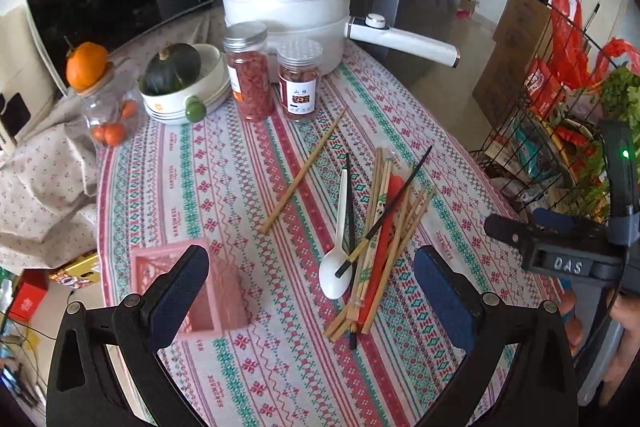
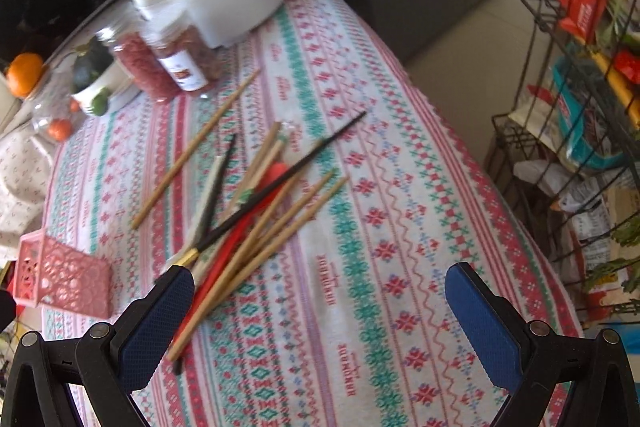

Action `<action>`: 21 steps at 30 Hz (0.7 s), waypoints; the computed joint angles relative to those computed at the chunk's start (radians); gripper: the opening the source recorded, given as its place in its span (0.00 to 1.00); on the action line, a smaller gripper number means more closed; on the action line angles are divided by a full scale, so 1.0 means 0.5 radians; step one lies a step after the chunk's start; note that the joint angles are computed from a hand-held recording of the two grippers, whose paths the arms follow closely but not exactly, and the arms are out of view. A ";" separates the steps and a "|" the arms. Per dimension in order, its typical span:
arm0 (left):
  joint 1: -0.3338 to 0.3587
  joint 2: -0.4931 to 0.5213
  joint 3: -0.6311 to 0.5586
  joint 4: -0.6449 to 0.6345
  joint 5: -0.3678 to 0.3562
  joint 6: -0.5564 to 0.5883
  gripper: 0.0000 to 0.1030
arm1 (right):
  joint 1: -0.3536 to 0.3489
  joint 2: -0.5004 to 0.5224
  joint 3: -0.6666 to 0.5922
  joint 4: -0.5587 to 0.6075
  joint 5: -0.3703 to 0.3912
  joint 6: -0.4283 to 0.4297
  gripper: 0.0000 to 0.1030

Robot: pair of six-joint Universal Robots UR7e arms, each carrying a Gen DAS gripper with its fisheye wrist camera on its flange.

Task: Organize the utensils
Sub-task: 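Close the left gripper on a single wooden chopstick from the pile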

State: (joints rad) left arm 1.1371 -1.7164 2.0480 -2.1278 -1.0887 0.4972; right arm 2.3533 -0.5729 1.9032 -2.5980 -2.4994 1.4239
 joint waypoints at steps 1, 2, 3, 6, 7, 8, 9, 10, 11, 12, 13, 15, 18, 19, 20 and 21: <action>-0.002 0.078 -0.014 -0.028 0.031 -0.034 1.00 | -0.021 -0.007 0.023 -0.038 0.024 -0.010 1.00; 0.001 0.165 -0.037 -0.040 0.064 -0.068 1.00 | -0.042 -0.014 0.043 -0.072 0.050 -0.018 1.00; 0.008 0.253 -0.070 -0.024 0.081 -0.104 1.00 | -0.060 -0.019 0.060 -0.091 0.073 -0.015 1.00; 0.051 0.507 -0.187 0.001 0.088 -0.182 0.90 | -0.105 -0.029 0.099 -0.145 0.136 -0.006 1.00; 0.066 0.584 -0.222 -0.007 0.090 -0.196 0.84 | -0.117 -0.030 0.109 -0.170 0.151 -0.014 1.00; 0.082 0.654 -0.251 -0.033 0.088 -0.199 0.75 | -0.128 -0.031 0.117 -0.194 0.165 -0.030 1.00; 0.096 0.722 -0.282 -0.053 0.087 -0.196 0.71 | -0.137 -0.030 0.121 -0.209 0.175 -0.045 1.00; 0.115 0.787 -0.316 -0.064 0.077 -0.190 0.63 | -0.144 -0.028 0.117 -0.210 0.182 -0.057 1.00; 0.133 0.843 -0.347 -0.071 0.053 -0.186 0.54 | -0.150 -0.026 0.113 -0.207 0.184 -0.067 1.00; 0.155 0.900 -0.388 -0.067 0.028 -0.177 0.49 | -0.156 -0.023 0.107 -0.200 0.187 -0.075 1.00; 0.172 0.949 -0.417 -0.077 0.014 -0.166 0.42 | -0.166 -0.020 0.102 -0.201 0.192 -0.086 1.00; 0.192 1.033 -0.459 -0.106 0.012 -0.152 0.37 | -0.185 -0.011 0.094 -0.235 0.212 -0.134 1.00; 0.203 1.119 -0.484 -0.169 0.052 -0.129 0.32 | -0.200 0.006 0.068 -0.240 0.220 -0.185 1.00; 0.204 1.143 -0.492 -0.178 0.079 -0.126 0.31 | -0.204 0.014 0.057 -0.238 0.219 -0.198 1.00; 0.203 1.165 -0.502 -0.177 0.107 -0.132 0.29 | -0.207 0.018 0.051 -0.241 0.220 -0.210 1.00; 0.205 1.180 -0.511 -0.170 0.125 -0.133 0.29 | -0.210 0.023 0.046 -0.246 0.220 -0.217 1.00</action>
